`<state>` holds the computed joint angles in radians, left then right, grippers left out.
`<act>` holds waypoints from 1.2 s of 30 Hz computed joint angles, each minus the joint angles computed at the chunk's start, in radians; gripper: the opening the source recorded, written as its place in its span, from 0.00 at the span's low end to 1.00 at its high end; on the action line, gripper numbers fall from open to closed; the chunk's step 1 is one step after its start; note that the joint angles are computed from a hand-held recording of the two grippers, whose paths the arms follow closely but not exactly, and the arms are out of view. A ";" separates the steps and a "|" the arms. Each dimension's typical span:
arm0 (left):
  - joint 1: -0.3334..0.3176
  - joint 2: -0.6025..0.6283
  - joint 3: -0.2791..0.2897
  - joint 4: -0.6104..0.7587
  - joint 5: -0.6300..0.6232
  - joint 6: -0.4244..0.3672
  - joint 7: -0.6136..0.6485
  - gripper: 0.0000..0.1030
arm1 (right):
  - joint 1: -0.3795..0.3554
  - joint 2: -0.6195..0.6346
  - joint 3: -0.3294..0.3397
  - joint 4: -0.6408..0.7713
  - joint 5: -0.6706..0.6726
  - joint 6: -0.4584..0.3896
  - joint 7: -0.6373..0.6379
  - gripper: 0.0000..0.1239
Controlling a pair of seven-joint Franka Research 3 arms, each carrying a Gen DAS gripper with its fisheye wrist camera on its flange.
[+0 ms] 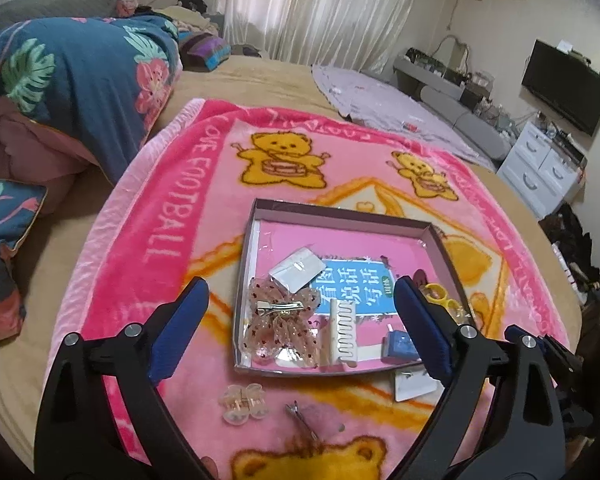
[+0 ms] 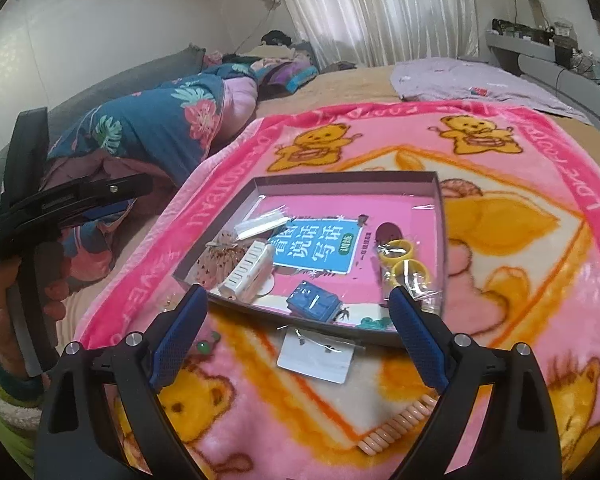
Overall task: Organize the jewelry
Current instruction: 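Withdraw both tools from the box back toward the loose jewelry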
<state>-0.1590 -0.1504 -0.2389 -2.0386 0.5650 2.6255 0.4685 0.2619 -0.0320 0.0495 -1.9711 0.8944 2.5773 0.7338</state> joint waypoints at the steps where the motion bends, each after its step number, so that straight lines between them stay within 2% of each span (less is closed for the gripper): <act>1: -0.002 -0.013 0.000 -0.012 -0.004 0.007 -0.005 0.84 | -0.002 -0.010 -0.002 -0.007 0.009 0.004 -0.004 0.74; 10: 0.008 -0.100 -0.029 -0.081 0.028 0.032 -0.072 0.84 | -0.005 -0.065 -0.024 -0.040 0.047 0.019 -0.026 0.74; 20: 0.011 -0.177 -0.070 -0.145 0.065 0.010 -0.132 0.84 | 0.005 -0.130 -0.044 -0.092 0.056 0.038 -0.043 0.74; 36: -0.044 -0.171 -0.100 -0.164 0.062 -0.034 -0.129 0.84 | 0.021 -0.215 -0.071 -0.194 0.019 0.067 -0.055 0.74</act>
<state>-0.2027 -0.3213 -0.3390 -2.2030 0.6265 2.5914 0.3399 0.2834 -0.2467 -0.0214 -2.1650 0.9134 2.6444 0.6784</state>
